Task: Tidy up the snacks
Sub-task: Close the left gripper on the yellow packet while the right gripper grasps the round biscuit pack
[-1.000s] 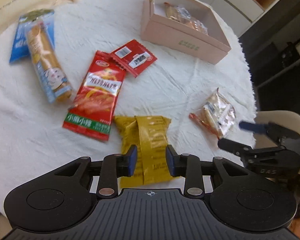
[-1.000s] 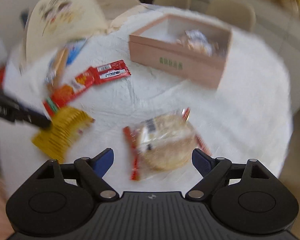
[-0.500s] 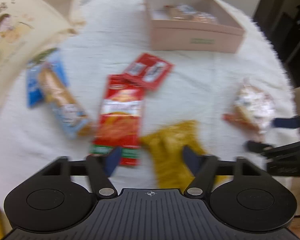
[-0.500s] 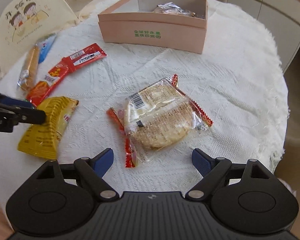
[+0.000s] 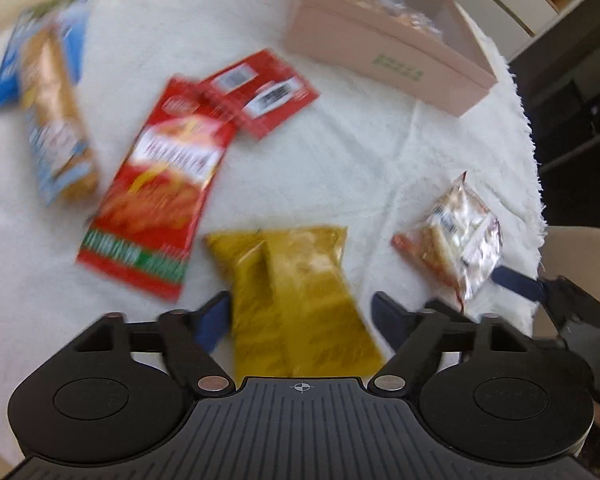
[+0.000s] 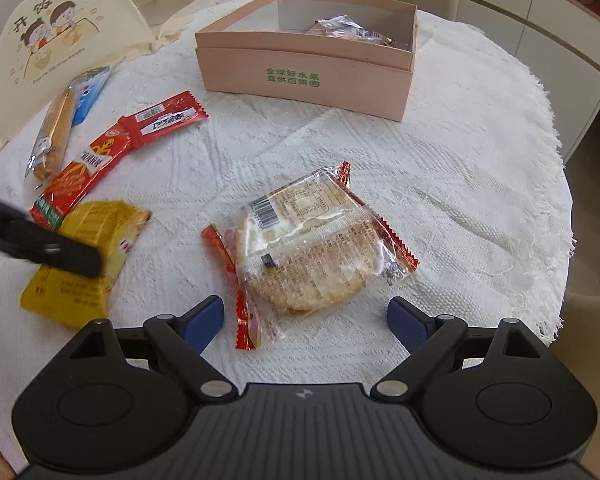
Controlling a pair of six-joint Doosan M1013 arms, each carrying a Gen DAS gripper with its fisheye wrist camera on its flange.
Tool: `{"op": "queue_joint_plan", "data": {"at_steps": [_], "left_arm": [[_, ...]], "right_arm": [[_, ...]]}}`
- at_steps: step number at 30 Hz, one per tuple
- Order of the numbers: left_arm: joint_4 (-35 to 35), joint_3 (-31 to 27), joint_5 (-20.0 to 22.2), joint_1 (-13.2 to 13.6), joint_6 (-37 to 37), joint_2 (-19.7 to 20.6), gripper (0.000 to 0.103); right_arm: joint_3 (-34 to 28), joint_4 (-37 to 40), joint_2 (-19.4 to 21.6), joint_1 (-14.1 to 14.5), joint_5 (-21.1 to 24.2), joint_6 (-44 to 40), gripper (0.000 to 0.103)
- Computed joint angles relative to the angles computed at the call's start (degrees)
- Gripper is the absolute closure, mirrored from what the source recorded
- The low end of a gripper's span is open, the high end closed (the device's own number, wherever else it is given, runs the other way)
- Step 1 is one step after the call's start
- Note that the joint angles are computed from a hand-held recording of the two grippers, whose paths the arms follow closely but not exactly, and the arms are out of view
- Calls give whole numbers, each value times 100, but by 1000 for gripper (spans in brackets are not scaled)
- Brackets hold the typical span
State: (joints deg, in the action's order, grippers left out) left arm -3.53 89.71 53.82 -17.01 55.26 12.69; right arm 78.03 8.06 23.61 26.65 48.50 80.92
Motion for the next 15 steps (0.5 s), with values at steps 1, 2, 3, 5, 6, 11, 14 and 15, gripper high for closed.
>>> {"op": "queue_joint_plan", "data": {"at_steps": [1, 2, 3, 5, 6, 11, 14, 15], "left_arm": [[107, -60, 8, -41, 59, 53, 17], [226, -85, -16, -71, 153, 90, 16], [410, -104, -23, -128, 252, 120, 16], [546, -109, -8, -184, 557, 120, 17], [620, -71, -7, -207, 714, 89, 24], [328, 308, -299, -130, 1259, -207, 38], [176, 389, -383, -78, 1092, -282, 39], [244, 409, -424, -90, 973, -303, 39]], "right_arm": [[19, -23, -10, 0, -24, 18, 13], [55, -26, -26, 0, -77, 21, 13], [76, -34, -36, -2, -109, -19, 13], [93, -118, -43, 2, -154, 9, 13], [101, -160, -49, 0, -177, 74, 13], [171, -749, -72, 51, -497, 261, 13], [248, -1894, -121, 166, -809, 580, 14], [187, -1699, -118, 126, -703, 513, 14]]}}
